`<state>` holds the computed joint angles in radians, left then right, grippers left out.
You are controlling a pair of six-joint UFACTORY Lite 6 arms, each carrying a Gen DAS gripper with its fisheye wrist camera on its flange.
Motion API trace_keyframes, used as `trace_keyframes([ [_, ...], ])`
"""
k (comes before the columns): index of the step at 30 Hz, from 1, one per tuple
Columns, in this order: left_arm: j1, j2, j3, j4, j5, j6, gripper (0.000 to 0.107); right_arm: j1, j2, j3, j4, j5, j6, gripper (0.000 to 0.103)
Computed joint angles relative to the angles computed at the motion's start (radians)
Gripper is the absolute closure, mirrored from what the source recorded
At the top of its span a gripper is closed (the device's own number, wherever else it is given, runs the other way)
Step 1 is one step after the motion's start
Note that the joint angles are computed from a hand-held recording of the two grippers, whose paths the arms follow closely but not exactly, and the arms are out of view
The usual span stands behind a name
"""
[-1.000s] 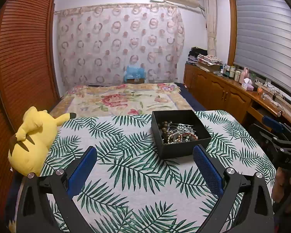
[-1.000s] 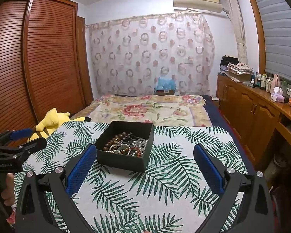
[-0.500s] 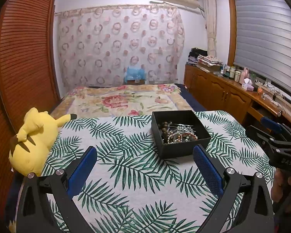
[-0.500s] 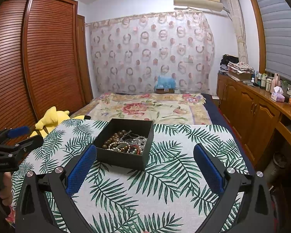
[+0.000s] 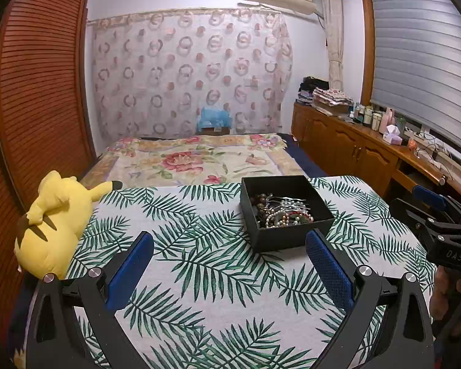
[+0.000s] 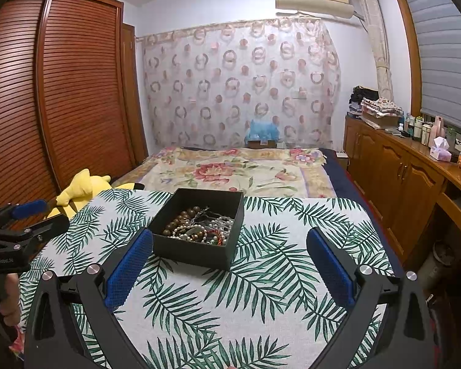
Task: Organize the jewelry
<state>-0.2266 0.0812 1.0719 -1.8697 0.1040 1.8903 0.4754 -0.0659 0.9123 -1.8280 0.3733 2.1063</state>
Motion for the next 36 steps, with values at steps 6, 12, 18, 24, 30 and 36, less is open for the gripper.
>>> trace_keyframes([
  [6, -0.001, -0.007, -0.002, 0.027, -0.003, -0.029, 0.012, -0.001, 0.007, 0.001, -0.014, 0.0, 0.015, 0.002],
  [12, 0.0, -0.011, -0.001, 0.051, -0.005, -0.053, 0.012, -0.001, 0.007, 0.002, -0.012, -0.001, 0.012, 0.002],
  [18, 0.006, -0.016, -0.004, 0.075, 0.0, -0.074, 0.012, 0.0, 0.008, 0.004, -0.008, 0.001, 0.009, 0.002],
  [24, 0.006, -0.014, -0.001, 0.073, -0.001, -0.073, 0.012, 0.001, 0.008, 0.005, -0.004, 0.002, 0.005, 0.002],
  [30, 0.007, -0.014, -0.003, 0.066, 0.0, -0.065, 0.012, 0.003, 0.009, 0.001, -0.014, 0.002, 0.017, 0.002],
  [36, 0.013, -0.018, -0.008, 0.11, 0.007, -0.106, 0.012, 0.003, 0.009, 0.0, -0.016, 0.003, 0.02, 0.002],
])
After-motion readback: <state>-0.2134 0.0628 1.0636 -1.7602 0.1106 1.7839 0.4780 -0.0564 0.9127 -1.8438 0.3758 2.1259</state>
